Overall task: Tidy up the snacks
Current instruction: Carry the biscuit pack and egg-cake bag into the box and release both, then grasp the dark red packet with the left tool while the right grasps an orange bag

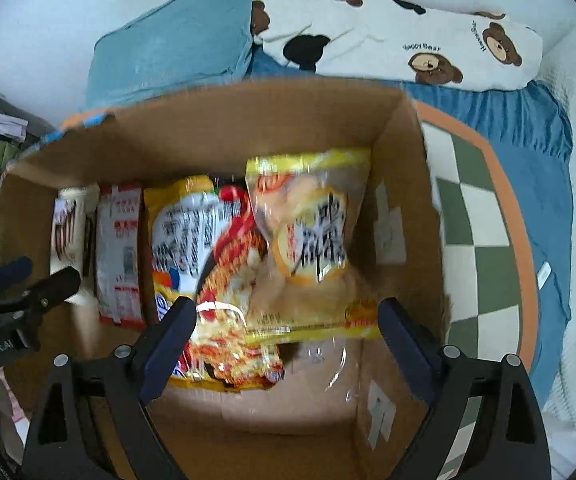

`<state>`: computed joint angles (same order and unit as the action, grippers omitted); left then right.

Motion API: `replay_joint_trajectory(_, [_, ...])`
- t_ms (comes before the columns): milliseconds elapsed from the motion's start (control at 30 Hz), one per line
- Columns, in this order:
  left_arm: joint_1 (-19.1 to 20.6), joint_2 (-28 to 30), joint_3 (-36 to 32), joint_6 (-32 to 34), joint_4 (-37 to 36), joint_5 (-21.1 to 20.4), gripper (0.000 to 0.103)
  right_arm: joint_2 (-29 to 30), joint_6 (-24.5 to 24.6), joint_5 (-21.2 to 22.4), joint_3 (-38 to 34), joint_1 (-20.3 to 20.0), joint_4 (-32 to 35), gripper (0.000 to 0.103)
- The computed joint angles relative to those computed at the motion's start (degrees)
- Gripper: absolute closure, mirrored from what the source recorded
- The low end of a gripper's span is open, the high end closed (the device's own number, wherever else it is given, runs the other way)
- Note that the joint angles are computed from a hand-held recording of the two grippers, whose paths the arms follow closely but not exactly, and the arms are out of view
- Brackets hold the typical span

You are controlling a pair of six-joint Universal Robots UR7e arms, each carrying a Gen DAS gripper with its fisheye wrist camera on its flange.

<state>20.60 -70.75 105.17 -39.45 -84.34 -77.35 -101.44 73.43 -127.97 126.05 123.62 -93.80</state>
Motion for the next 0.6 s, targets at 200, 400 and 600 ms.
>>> replay_joint_trajectory(200, [-2.2,-2.9,1.9,-1.0,0.3,-0.7,0.008,0.6,3.2,0.6,0.3,3.3,1.1,0.009])
replay_joint_trajectory(400, [-6.5,-8.1,2.4,-3.3,0.9,0.8,0.008,3.4,9.8,0.2,-3.2,10.8,6.7,0.009])
replay_joint_trajectory(600, [-11.2,-13.2,2.8,-5.7,2.5,1.9,0.008,6.5,18.4,0.7,-7.3,19.5,12.2,0.009])
